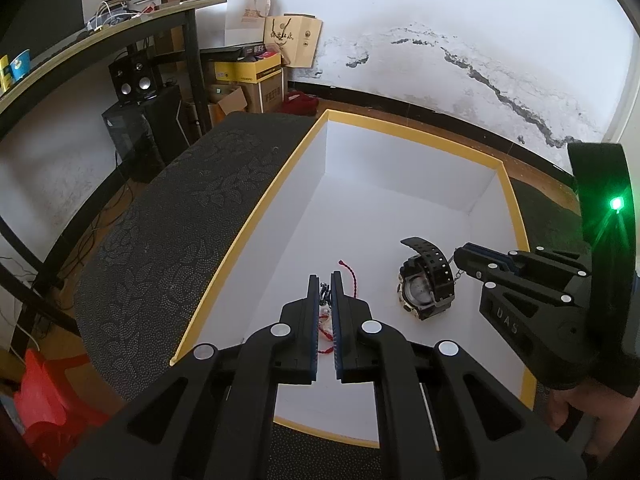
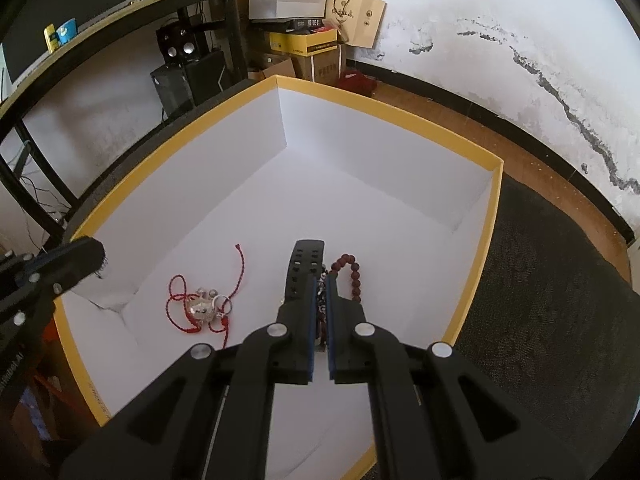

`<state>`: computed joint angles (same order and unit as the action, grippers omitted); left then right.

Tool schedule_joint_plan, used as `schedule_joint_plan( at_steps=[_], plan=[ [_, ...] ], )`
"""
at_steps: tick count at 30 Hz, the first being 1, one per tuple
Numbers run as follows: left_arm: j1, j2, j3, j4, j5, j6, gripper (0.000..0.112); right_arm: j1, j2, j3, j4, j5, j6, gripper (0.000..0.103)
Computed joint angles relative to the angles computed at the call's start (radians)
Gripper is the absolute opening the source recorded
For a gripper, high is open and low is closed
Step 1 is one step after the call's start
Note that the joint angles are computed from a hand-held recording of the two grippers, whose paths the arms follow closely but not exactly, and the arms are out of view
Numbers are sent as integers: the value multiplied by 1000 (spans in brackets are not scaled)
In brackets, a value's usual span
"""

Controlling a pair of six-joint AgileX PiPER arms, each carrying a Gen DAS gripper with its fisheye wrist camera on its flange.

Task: Organize jewelry
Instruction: 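Lower the necklace into the box and open both tools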

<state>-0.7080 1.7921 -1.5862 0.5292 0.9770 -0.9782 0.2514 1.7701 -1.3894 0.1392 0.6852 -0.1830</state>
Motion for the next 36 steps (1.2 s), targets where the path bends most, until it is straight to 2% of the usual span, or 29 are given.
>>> schedule_joint_plan(
  at_steps=[2, 4, 5, 6, 16, 36],
  plan=[
    [1, -1, 1, -1, -2, 1, 6, 2, -3, -3, -4, 0, 7, 9],
    [0, -2, 3, 0, -3, -1, 5, -4, -7, 0, 11, -6, -1, 46],
    [0, -2, 6, 2, -4, -3, 6, -12, -18, 13, 39, -24, -20, 75],
    [1, -2, 6, 0, -4, -2, 5, -17, -29, 25, 56, -41, -31, 81],
    [1, 12, -18, -17, 8, 17, 5, -66, -92, 61, 56, -76, -14, 84],
    [4, 144, -164, -59, 69, 82, 8, -178, -182, 110, 173, -47, -140, 84]
  ],
)
